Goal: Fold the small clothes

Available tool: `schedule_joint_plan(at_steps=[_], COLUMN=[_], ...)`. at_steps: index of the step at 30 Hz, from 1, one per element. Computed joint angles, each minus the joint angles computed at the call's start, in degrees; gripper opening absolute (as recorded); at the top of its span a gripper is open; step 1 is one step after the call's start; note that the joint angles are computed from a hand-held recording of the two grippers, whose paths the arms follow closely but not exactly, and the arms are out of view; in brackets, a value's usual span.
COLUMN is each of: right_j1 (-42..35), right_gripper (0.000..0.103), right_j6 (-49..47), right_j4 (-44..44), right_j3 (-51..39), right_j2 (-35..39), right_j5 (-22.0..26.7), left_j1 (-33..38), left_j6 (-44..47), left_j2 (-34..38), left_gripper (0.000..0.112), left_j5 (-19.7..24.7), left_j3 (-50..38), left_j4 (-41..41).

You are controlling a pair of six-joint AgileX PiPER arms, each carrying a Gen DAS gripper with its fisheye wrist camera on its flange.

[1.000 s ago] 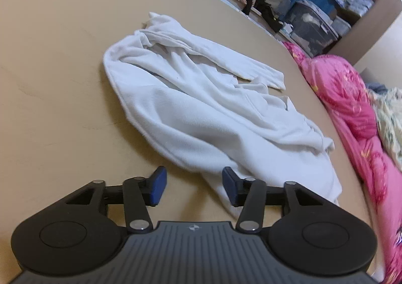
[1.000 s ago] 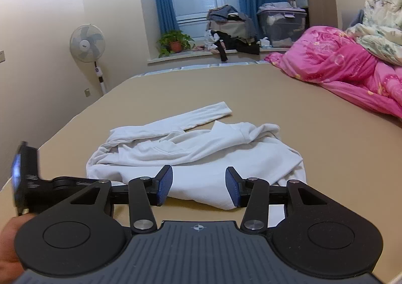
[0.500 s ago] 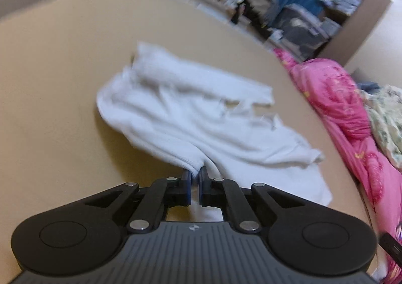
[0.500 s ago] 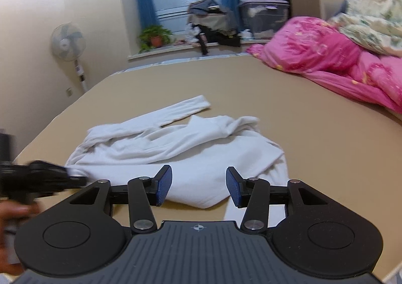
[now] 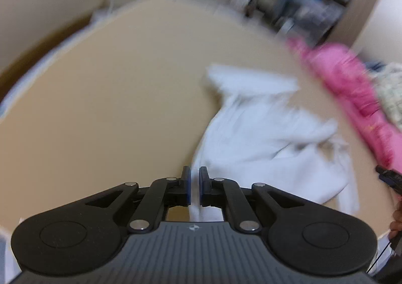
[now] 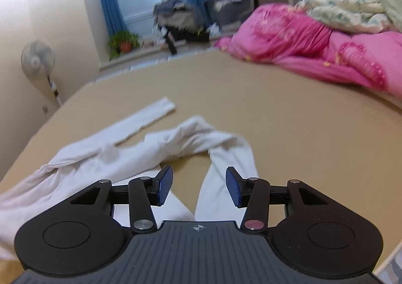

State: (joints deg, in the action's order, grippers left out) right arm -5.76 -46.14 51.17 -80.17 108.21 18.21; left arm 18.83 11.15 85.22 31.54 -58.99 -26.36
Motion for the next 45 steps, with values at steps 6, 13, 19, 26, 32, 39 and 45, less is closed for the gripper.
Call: schedule_joint_plan(at_steps=[6, 13, 19, 26, 32, 39, 45], right_j1=[1.0, 4.6, 6.3, 3.5, -7.8, -22.0, -22.8], right_gripper=[0.049, 0.056, 0.036, 0.011, 0.010, 0.014, 0.032], right_j6=[14.5, 20.7, 22.0, 5.9, -7.7, -12.1, -7.3], right_j4=[-12.9, -25.0, -30.6, -14.1, 4.1, -1.2, -4.2], right_j3=[-14.4, -24.6, -28.4, -14.5, 1.1, 5.6, 5.6], right_j2=[11.1, 19.9, 24.1, 11.6, -6.0, -12.8, -10.5], right_j5=[13.3, 16.3, 17.2, 15.5, 27.6, 48.1, 36.8], left_j1=[1.4, 1.0, -2.7, -2.0, 19.2, 37.1, 26.4], left_j6=[-4.6, 0.3, 0.1, 8.4, 42.8, 57.7, 50.5], left_j2=[3.0, 10.6, 14.0, 3.5, -16.0, -18.3, -14.9], left_gripper=[0.047, 0.052, 0.022, 0.004, 0.001, 0.000, 0.013], left_j5=[2.1, 11.9, 8.3, 1.7, 13.5, 31.2, 22.3], left_j3=[-2.5, -7.9, -7.4, 0.7, 12.5, 15.2, 14.4], left_j4=[5.8, 5.5, 8.5, 2.6, -27.1, -22.8, -17.9])
